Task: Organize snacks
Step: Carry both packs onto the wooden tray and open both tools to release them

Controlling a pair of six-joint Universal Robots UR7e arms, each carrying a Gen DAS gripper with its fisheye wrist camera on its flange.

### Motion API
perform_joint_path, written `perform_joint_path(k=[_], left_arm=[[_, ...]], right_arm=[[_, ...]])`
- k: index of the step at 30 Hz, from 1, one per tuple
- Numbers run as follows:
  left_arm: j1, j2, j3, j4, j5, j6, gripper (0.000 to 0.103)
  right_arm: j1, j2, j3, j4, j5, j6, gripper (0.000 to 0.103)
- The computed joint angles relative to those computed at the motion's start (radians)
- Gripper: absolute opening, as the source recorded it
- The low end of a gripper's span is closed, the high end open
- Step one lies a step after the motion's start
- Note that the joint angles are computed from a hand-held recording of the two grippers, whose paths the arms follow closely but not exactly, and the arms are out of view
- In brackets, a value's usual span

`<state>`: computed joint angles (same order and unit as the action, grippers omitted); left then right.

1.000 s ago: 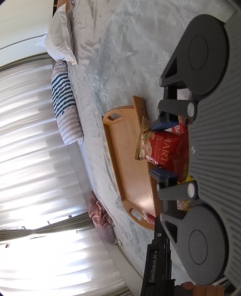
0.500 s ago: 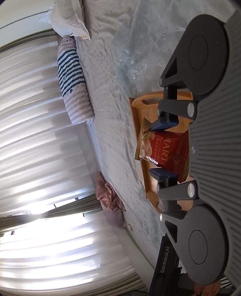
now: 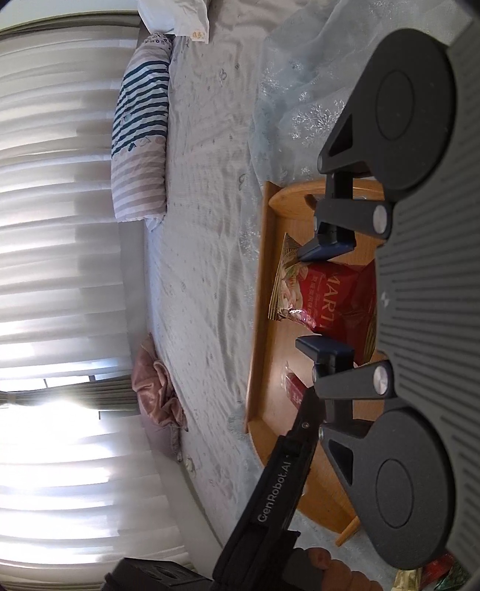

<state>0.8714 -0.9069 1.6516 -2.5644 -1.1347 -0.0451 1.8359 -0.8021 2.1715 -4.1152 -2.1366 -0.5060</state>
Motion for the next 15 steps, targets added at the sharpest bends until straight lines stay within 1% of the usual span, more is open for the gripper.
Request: perform_joint_path(k=[7,12,15], left_arm=[[0.015,0.041,-0.010,0.018,-0.009,0.010,0.032],[0.009,0.013,0.036,0.020,-0.033,0.022,0.032],[0.004,0.001,0.058,0.019,-0.042,0.026,0.032]], right_arm=[[-0.053,-0.013,0.022,0.071,0.035,0.067,0.048],[-0.064,-0.024,0.063,0.060,0.056,0.084,0.048],[-0.068,-0.030,0.090,0.055,0.064,0.077,0.048]])
